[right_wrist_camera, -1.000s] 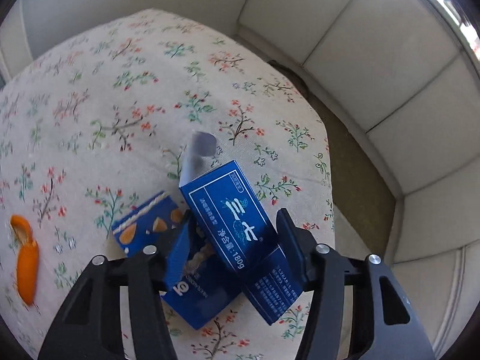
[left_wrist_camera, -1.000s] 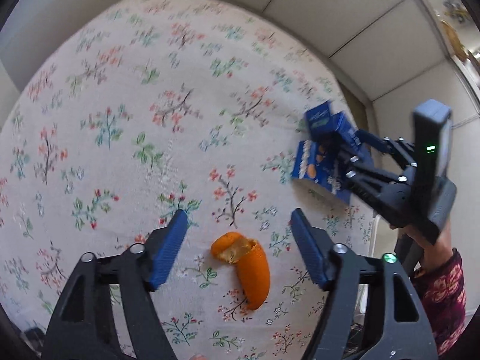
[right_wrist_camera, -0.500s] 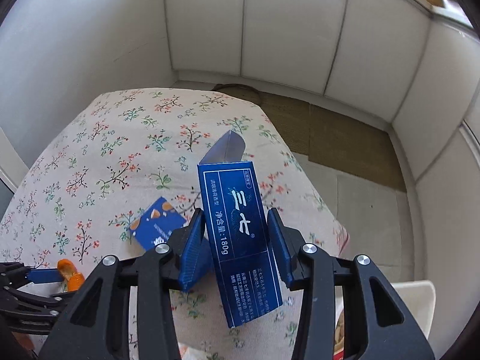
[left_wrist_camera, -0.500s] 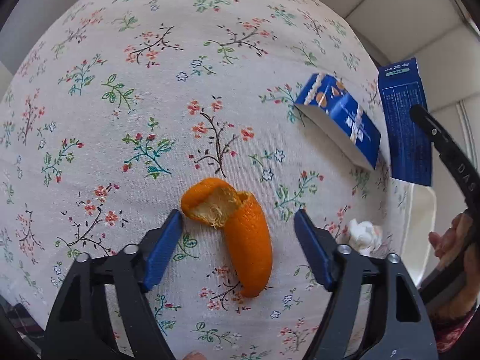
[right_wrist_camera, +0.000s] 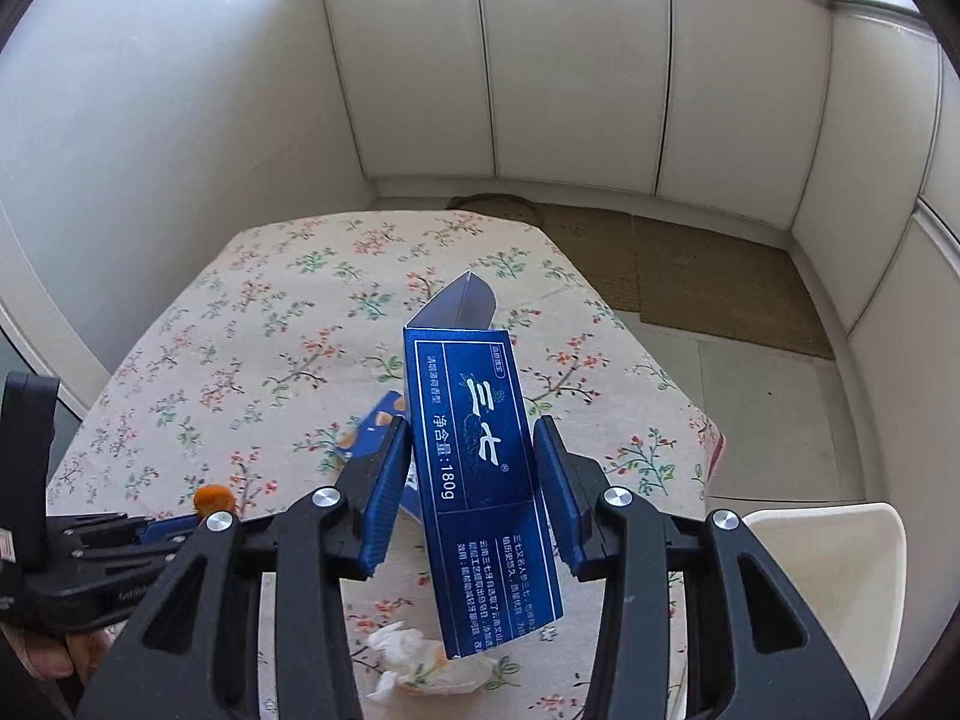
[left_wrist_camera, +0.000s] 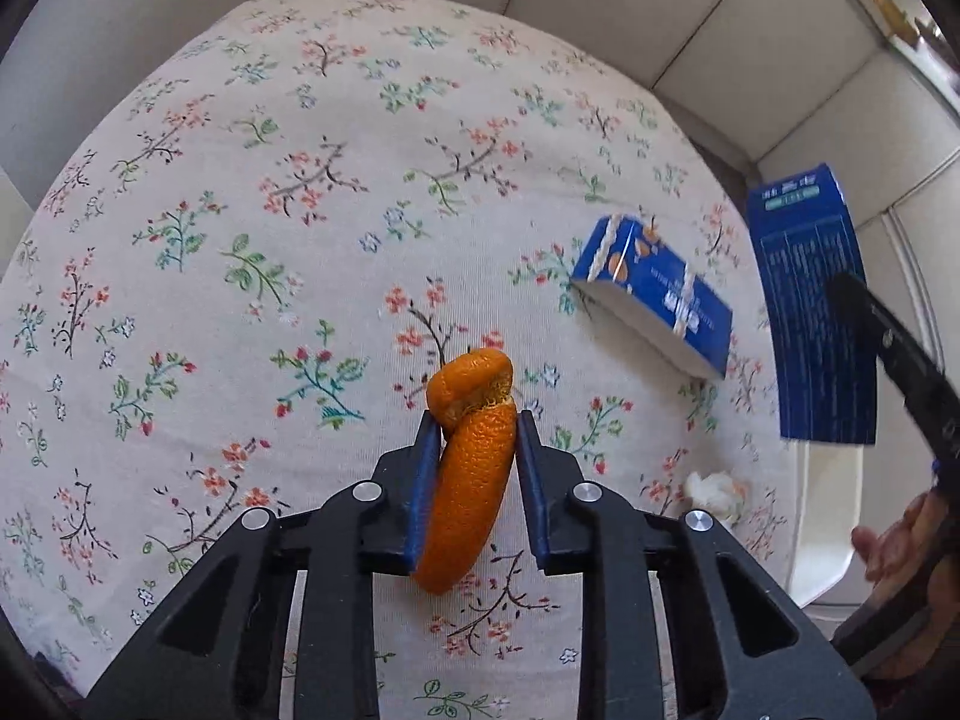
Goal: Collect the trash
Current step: 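Lift the orange peel and blue box and carry them toward the bin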
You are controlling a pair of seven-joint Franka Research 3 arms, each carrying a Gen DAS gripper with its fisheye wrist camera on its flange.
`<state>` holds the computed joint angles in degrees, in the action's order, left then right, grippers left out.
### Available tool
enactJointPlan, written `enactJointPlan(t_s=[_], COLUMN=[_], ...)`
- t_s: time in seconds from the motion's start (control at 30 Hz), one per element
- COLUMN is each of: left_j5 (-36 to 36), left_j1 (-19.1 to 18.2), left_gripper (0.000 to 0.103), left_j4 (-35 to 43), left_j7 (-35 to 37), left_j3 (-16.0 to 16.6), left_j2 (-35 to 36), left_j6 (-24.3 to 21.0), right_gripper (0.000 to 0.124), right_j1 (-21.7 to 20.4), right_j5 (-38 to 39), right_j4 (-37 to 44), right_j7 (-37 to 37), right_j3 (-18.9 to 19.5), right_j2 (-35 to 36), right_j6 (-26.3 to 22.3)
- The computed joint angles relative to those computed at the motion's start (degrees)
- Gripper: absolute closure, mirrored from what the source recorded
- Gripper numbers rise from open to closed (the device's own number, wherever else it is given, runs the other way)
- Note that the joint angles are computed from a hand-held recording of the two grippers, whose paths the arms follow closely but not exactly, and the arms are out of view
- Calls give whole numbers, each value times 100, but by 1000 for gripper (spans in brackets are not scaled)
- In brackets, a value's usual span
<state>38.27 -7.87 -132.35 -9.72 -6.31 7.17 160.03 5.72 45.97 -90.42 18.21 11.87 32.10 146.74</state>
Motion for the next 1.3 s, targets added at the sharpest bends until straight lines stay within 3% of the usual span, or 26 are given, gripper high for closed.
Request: enactJointPlan(t_s=[0.2,0.47,1.3], left_j5=[885,2050,2500], left_j1=[3,180,-90], left_gripper=[79,80,80], left_j4=[-31,64,934], left_j7=[-905,-1825,-1696], left_j3=[44,-239,-480], left_j2=[-389,-832,-655], left_j6=[-253,-807,-1177], right_gripper=[82,81,82], right_j1=[-226,-171,-359], right_j5=[787,1548,2625], right_j4=[-421,-808,-1079], right_j7=[-630,-1254,-1796], right_j3=[227,61,-487], right_j2=[-436,-837,-1358], right_j6=[9,2,-193])
